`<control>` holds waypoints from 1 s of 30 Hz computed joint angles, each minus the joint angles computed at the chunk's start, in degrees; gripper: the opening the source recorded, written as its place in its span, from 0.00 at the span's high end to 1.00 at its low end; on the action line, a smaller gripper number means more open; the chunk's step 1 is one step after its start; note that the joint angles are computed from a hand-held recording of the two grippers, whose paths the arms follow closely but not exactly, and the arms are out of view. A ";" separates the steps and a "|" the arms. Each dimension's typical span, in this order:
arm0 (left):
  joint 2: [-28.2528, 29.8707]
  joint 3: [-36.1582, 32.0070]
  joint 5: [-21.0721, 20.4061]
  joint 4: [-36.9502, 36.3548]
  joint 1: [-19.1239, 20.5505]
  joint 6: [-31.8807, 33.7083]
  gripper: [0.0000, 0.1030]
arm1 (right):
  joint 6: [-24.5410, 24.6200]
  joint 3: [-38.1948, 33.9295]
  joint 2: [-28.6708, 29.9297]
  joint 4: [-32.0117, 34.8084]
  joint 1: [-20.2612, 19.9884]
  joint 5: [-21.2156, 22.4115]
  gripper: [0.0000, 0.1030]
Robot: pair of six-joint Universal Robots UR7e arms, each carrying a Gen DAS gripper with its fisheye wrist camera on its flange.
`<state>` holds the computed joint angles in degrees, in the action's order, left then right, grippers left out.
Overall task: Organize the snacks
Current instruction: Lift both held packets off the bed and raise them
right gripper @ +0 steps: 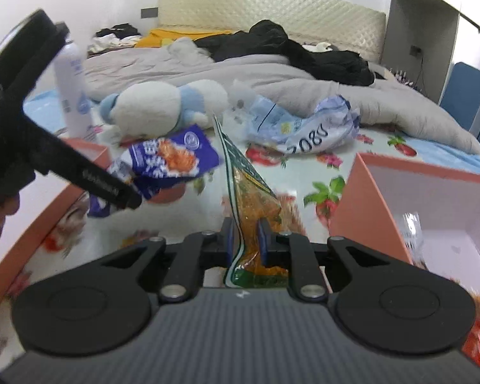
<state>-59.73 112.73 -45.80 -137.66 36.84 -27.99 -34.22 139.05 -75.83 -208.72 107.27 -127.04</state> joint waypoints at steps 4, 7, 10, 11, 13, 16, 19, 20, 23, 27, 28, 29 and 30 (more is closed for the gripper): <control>-3.63 5.53 -0.43 1.08 -4.55 -7.15 0.37 | 2.43 4.18 -5.34 5.02 1.42 -0.53 0.82; -5.87 8.93 -0.98 2.95 -7.74 -13.10 0.37 | 3.04 6.78 -8.03 7.24 2.70 -1.69 0.81; -8.30 12.42 -1.95 3.95 -10.66 -19.86 0.37 | 5.32 8.63 -11.47 12.01 2.83 -1.27 0.81; -8.97 13.36 -1.80 4.52 -11.29 -21.92 0.37 | 5.85 9.30 -12.67 13.48 2.74 -0.83 0.81; -10.45 15.19 -1.93 5.57 -12.60 -26.95 0.37 | 7.01 10.33 -15.02 16.71 2.60 -0.22 0.81; -12.59 17.87 -2.44 5.92 -14.08 -33.46 0.37 | 8.41 11.28 -18.83 22.01 1.97 2.32 0.79; -13.98 19.25 -2.11 9.42 -15.52 -38.95 0.37 | 9.75 11.59 -22.47 27.18 0.74 5.41 0.74; -14.51 19.86 -2.29 9.84 -15.90 -40.24 0.37 | 10.20 11.66 -24.20 29.65 -0.19 7.41 0.69; -15.73 20.81 -2.16 13.14 -17.03 -44.20 0.37 | 9.61 12.01 -28.01 33.94 -2.20 12.41 0.69; -17.55 23.38 -2.45 13.44 -17.75 -47.96 0.37 | 7.70 11.71 -29.25 35.83 -2.10 14.69 0.45; -17.93 24.14 -2.52 12.87 -17.83 -48.61 0.37 | 7.23 11.73 -29.00 35.32 -1.89 14.55 0.38; -18.39 25.02 -2.09 12.13 -18.23 -49.06 0.37 | 6.66 11.71 -28.38 34.61 -1.55 14.05 0.31; -18.80 25.63 -1.69 12.01 -18.72 -49.72 0.37 | 6.11 11.56 -28.06 34.53 -1.56 13.64 0.29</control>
